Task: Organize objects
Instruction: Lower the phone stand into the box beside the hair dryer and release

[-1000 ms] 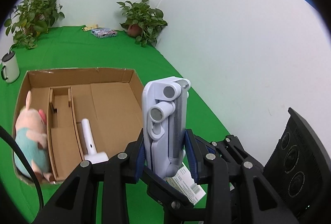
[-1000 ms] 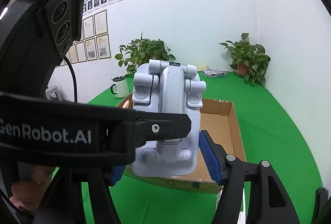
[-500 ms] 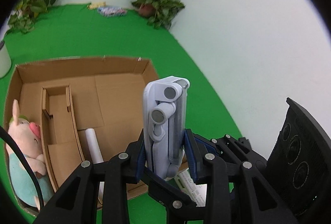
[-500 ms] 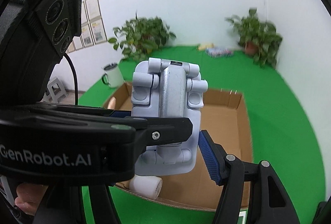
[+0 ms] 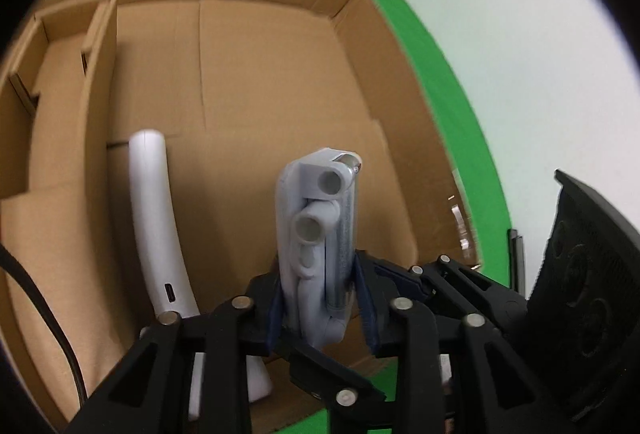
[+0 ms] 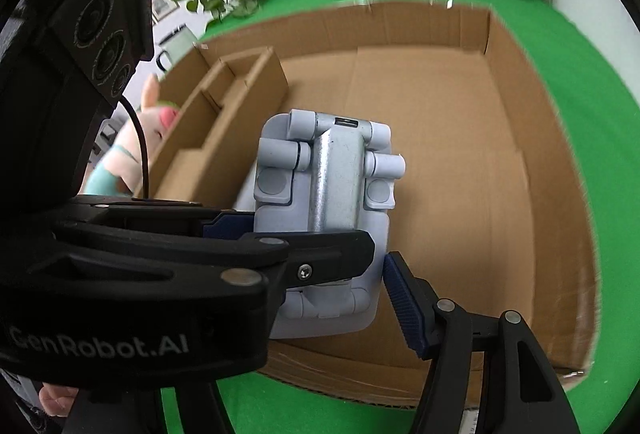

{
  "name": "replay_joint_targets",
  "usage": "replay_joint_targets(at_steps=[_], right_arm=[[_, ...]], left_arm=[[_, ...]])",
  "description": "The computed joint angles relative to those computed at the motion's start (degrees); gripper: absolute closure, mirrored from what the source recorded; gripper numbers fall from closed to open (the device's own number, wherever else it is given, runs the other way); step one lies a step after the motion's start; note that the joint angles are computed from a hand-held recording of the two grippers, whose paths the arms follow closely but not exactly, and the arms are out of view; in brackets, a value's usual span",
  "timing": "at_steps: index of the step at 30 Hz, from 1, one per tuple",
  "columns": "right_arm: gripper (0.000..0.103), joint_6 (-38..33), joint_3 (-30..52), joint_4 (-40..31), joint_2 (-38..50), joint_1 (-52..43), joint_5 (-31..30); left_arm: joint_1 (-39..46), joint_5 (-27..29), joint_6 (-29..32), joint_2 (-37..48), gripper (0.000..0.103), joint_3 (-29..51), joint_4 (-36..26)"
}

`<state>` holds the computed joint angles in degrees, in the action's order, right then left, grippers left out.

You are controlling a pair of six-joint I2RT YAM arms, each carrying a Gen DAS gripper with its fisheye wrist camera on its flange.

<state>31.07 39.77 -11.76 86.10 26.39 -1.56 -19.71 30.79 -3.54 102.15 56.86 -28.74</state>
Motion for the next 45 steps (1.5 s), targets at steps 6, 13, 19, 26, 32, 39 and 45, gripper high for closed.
replay_joint_targets(at_steps=[6,13,19,26,32,39,45], right_arm=[[0.058,-1.2,3.3,-3.7,2.6,1.8,0.3],[0.047,-0.6,1.0,-2.6,0.7,-1.9,-6.6],[0.029,-3.5,-0.5,-3.9,-2.9,-6.6,-9.7],[0.029,-4.8,0.1,-2.4,-0.6,-9.1,-11.2],[0.035,-5.4,0.5,-0.5,2.8,-9.9,-9.8],[0.050,-5.2,3.6,-0.1,7.6,-9.6,-8.4],[0.057,-3.4,6.7,-0.5,11.3,-5.0,-4.7]], left_arm=[[1.7,2.7,-0.1,0.9,0.080,-1.0,1.0],[2.4,3.6,0.6,2.9,0.079,0.6,-0.9],[2.5,1.4,2.2,1.1,0.079,0.7,-1.9],[5.3,0.9,3.5,-1.9,0.079,-0.5,-3.0],[7.7,3.1,5.5,-4.3,0.079,-2.4,-4.0],[9.0,2.8,5.9,-8.0,0.079,-4.6,-3.1],[10.4,2.7,6.3,-10.2,0.080,-5.9,-3.2]])
